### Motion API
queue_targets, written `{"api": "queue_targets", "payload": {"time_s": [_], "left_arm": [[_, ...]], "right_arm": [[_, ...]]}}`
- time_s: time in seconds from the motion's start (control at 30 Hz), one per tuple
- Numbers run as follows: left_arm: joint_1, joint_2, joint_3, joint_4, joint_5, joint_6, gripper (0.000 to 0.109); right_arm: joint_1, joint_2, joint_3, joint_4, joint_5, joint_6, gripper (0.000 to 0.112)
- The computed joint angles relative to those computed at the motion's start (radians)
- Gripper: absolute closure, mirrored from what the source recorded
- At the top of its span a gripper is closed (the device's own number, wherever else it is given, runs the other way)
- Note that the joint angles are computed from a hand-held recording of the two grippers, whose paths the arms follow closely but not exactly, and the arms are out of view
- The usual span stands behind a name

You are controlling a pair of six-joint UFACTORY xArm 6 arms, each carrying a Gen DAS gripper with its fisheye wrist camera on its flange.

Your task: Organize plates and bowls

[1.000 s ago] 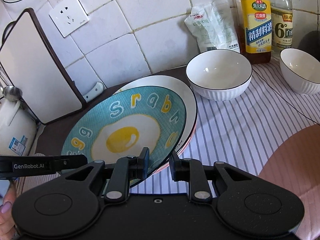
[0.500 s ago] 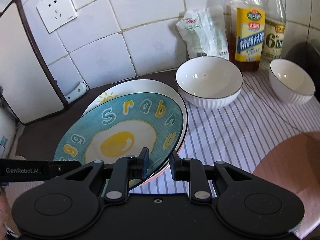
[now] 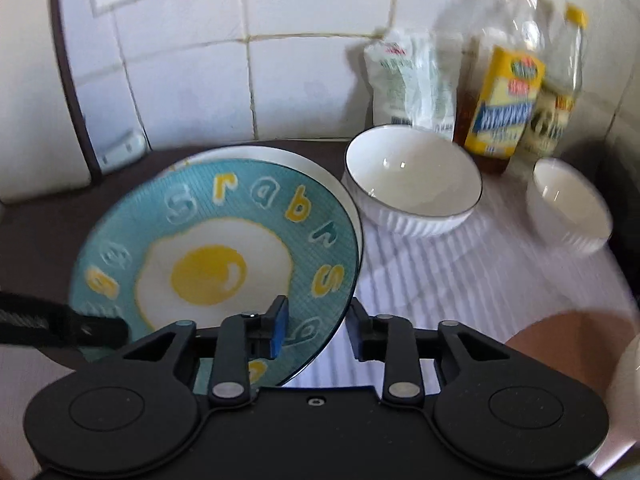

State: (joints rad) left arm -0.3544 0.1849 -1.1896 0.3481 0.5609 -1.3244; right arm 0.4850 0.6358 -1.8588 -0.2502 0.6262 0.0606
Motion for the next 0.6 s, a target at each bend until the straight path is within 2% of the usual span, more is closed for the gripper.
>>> {"api": "queue_targets", "payload": {"time_s": [0.1, 0.23, 0.33, 0.5, 0.6], "left_arm": [[-0.003, -0.002, -0.005, 0.014, 0.008, -0.009, 0.085], [-0.01, 0.006, -0.033, 0.067, 0.053, -0.102, 0.087], [-0.01, 0.008, -0.034, 0.055, 0.036, -0.077, 0.087], [-0.023, -0.018, -0.019, 0.022, 0.051, -0.027, 0.087], [-0.051, -0.031, -0.036, 0.019, 0.097, 0.022, 0.087]], "right_arm": [[0.009, -0.012, 0.046, -0.138, -0.063, 0.046, 0.076], [0.005, -0.017, 0.072, -0.162, -0.098, 0.082, 0.074], [0.004, -0.027, 0.086, -0.203, -0.114, 0.135, 0.074], [-0.024, -0.135, 0.216, -0.024, -0.191, 0.075, 0.074], [-0.048, -0.219, 0.314, 0.045, -0.228, 0.031, 0.073]]}}
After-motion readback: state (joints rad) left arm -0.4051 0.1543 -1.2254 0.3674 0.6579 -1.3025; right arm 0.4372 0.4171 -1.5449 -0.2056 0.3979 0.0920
